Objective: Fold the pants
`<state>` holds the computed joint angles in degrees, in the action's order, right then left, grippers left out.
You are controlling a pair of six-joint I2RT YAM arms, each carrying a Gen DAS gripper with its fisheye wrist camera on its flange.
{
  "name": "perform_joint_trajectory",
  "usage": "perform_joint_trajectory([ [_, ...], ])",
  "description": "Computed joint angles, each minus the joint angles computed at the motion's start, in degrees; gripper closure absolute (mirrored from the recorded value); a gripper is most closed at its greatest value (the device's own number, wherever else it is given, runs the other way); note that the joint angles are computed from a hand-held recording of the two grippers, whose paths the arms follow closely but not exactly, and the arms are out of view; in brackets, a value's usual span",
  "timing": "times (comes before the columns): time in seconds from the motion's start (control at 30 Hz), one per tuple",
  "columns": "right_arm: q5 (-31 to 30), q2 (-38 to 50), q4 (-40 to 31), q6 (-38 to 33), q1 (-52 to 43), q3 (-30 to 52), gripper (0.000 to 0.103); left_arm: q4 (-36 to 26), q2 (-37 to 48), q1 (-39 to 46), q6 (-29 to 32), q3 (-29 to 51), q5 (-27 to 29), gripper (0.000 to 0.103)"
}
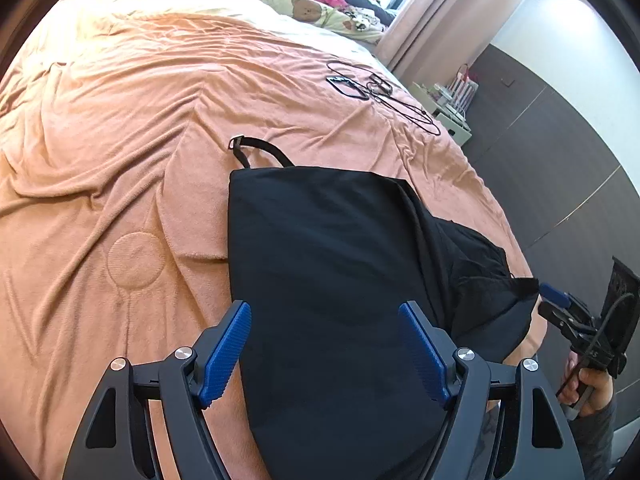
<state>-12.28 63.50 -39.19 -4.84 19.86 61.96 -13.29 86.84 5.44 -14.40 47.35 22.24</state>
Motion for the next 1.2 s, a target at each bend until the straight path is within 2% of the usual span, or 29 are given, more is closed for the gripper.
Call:
perform_joint_trajectory([
  [0.03,1.29,1.28,0.06,-0.13,0.95,0.86,0.036,0.29,0.80,0.07,-0.05,0.23,0.28,0.026],
  [0.1,2.03,5.10,-0.30,-1.12,2.17,3.38,0.048,1.03,2.04,0.35,-0.10,0.57,1.42,0.028],
  [0.3,4.98,14.07,-1.58,-3.69,3.98,10.28,0.050,4.04,3.73,1.88,-1.28,-1.09,4.33,0.029],
  [0.4,5.59,19.26,-2.64,-4.45,4.67,14.48,0.059,4.43,4.09,2.42,-1.30,-1.28,4.23,0.031],
  [0.6,7.51,27.63,-3.92,-6.36,6.30,21.73,0.059,4.94,6.46,5.26,-2.66,-1.08,7.44,0.032],
  [0.7,6.65,31.38,-5.81,-9.11,6.75,26.08,0.059,4.76,7.63,6.53,-3.01,-0.75,9.05,0.037],
  [0.97,7.00,40.37,-14.08,-17.06,7.50,36.78,0.059,4.54,8.49,7.74,-2.99,-0.50,10.07,0.037],
  [1.03,7.60,40.67,-14.44,-18.06,7.68,36.65,0.070,4.63,8.34,7.80,-2.88,-0.65,9.90,0.037],
  [1.1,6.74,40.73,-14.77,-17.88,7.30,36.77,0.090,4.85,8.23,7.83,-2.79,-0.87,9.68,0.037],
  [1.17,5.97,40.45,-15.18,-16.92,6.65,37.02,0.099,5.18,8.24,8.00,-2.92,-1.00,9.67,0.037],
  [1.2,5.85,39.80,-14.75,-16.36,6.33,36.51,0.101,5.45,8.13,8.10,-2.90,-1.18,9.74,0.038],
])
